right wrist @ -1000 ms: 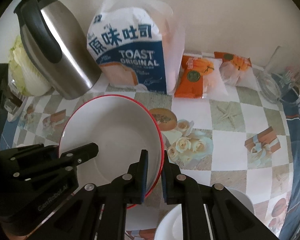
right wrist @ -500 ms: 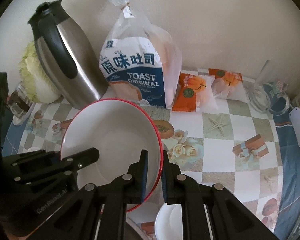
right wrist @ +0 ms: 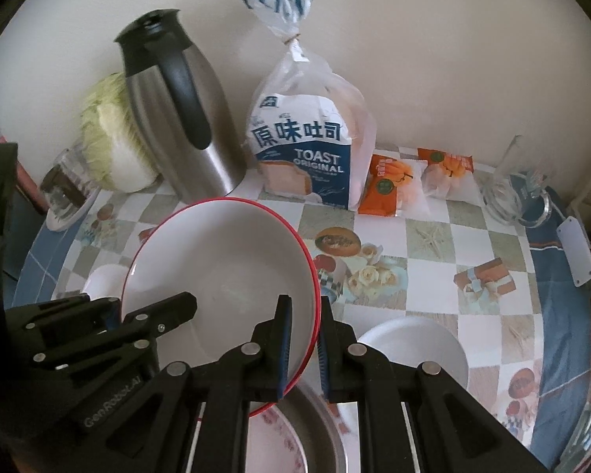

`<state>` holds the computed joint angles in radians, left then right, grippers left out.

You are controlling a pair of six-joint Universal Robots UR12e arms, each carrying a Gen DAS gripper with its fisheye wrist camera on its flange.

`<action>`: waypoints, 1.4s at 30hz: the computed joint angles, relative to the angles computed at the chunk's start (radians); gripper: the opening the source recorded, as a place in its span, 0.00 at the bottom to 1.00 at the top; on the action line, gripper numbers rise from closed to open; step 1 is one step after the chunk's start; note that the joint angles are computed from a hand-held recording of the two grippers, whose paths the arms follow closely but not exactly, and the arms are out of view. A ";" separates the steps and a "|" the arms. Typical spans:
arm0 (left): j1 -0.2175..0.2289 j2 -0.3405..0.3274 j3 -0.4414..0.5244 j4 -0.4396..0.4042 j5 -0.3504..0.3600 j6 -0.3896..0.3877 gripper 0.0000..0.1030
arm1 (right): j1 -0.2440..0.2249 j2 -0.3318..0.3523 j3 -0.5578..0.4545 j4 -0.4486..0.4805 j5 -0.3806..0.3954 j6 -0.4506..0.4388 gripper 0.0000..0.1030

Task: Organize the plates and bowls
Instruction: 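Carry the red-rimmed bowl over the steel basin with both grippers, then lower the red-rimmed bowl onto the floral plate in the basin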

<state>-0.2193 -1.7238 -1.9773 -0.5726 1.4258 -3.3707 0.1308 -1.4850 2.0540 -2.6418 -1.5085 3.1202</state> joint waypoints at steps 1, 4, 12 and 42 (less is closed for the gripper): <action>0.000 0.008 -0.009 0.000 0.000 -0.002 0.12 | 0.003 -0.007 0.004 0.004 -0.003 -0.001 0.13; -0.003 0.029 -0.031 0.000 0.011 -0.004 0.12 | 0.014 -0.023 0.018 0.008 -0.014 -0.004 0.13; 0.003 0.083 -0.093 -0.006 0.012 -0.022 0.13 | 0.030 -0.065 0.066 0.022 0.005 0.009 0.13; 0.047 0.174 -0.235 0.001 -0.065 -0.051 0.14 | 0.075 -0.127 0.182 -0.005 0.022 0.134 0.13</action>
